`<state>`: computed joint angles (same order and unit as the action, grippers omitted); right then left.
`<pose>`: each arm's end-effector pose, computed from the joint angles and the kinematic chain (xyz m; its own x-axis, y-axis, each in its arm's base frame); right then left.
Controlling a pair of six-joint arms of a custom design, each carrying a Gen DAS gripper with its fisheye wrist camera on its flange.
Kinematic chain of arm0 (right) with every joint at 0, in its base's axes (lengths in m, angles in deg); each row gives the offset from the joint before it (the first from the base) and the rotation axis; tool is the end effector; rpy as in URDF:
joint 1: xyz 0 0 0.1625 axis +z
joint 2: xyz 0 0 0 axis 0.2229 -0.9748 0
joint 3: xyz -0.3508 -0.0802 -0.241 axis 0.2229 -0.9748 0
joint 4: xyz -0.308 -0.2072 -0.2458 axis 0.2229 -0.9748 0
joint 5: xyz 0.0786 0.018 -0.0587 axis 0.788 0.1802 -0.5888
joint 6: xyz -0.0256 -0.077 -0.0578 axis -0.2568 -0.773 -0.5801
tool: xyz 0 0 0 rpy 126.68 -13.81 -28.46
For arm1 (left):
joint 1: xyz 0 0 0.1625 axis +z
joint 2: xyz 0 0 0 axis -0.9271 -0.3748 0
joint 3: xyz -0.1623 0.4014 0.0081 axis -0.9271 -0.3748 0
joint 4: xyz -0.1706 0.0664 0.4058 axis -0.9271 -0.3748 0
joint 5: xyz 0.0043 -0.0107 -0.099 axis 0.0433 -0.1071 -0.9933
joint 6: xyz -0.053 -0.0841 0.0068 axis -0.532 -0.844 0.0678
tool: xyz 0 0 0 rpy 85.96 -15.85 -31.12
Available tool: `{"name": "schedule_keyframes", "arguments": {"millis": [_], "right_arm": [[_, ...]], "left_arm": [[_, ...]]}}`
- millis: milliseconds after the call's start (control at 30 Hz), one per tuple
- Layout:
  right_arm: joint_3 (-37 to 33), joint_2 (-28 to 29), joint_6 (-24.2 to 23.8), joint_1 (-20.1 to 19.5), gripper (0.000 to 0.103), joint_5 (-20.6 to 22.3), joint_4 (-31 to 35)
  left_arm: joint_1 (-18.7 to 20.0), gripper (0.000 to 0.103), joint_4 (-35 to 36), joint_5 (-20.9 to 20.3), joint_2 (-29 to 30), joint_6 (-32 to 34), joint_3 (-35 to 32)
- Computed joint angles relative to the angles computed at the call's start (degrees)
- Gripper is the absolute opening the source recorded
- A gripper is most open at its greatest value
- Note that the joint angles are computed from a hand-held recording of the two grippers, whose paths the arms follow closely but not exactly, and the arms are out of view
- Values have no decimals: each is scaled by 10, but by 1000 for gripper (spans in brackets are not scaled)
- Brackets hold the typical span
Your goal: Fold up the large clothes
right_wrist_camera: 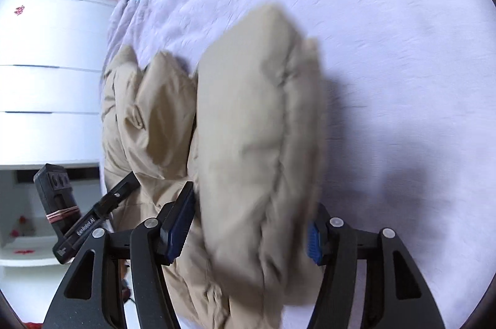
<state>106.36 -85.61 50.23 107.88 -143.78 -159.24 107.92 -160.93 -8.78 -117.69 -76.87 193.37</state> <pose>0.4069 -0.4498 0.0425 -0.9776 -0.1326 0.1635 -0.1290 0.9911 0.0322 -0.0988 -0.3489 0.4325 -0.8266 -0.3240 -0.4601 -0.0139 0.8291 -0.5589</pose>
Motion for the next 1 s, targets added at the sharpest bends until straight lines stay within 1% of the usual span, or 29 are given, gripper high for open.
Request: {"name": "schedule_keyframes", "arguments": {"millis": [67, 100, 167, 200, 233, 300, 333, 367, 400, 433, 500, 533, 567, 600, 633, 667, 700, 767, 800, 900, 967, 1000], "right_arm": [[20, -37, 12, 26, 65, -52, -21], [21, -52, 11, 35, 65, -64, -30], [21, -63, -8, 41, 65, -64, -61], [9, -54, -17, 40, 65, -57, -65], [-3, -42, -24, 36, 66, -37, -61], [-31, 11, 0, 40, 66, 21, -63], [-46, 32, 6, 34, 66, 41, -63], [-57, 49, 15, 34, 65, 45, -68], [-49, 57, 27, 37, 45, 37, -85], [-53, 66, 28, 31, 17, 21, -91], [-67, 80, 37, 26, 11, -35, -74], [-63, 81, 36, 22, 10, -45, -70], [-36, 57, 46, 20, 10, -76, -61], [-26, 46, 40, 16, 8, -92, -48], [-19, 38, 43, 13, 4, -108, -33], [-2, 25, 53, 6, 3, -110, -28], [17, 11, 56, -5, 3, -102, -37], [35, 11, 57, -17, 3, -93, -63], [41, 3, 63, -17, 3, -92, -64], [31, -1, 73, 0, 4, -108, -47], [32, -16, 58, 24, 4, -131, -41], [26, -12, 45, 38, 4, -140, -48]], "left_arm": [[-8, 83, 19, 34, -6, -12, -15], [-2, 83, 16, 49, -5, -5, -23], [32, 83, -19, 64, 14, 39, -36], [49, 83, -42, 69, 24, 63, -38], [66, 83, -69, 71, 35, 89, -37], [96, 83, -110, 68, 59, 125, -36], [107, 83, -131, 65, 71, 140, -36], [111, 83, -144, 66, 79, 146, -33], [112, 83, -150, 66, 87, 149, -30], [113, 83, -162, 62, 98, 155, -29], [113, 83, -184, 56, 121, 168, -24], [109, 83, -182, 61, 133, 172, -23], [106, 83, -182, 68, 145, 177, -22], [106, 83, -187, 72, 155, 183, -19], [107, 84, -194, 72, 163, 189, -17], [108, 84, -198, 74, 169, 191, -16], [108, 84, -195, 76, 173, 190, -16], [108, 85, -185, 80, 178, 187, -19], [108, 85, -185, 80, 177, 189, -19], [110, 85, -191, 77, 168, 195, -14], [111, 85, -194, 76, 166, 197, -13], [111, 85, -194, 77, 166, 197, -13]]}}
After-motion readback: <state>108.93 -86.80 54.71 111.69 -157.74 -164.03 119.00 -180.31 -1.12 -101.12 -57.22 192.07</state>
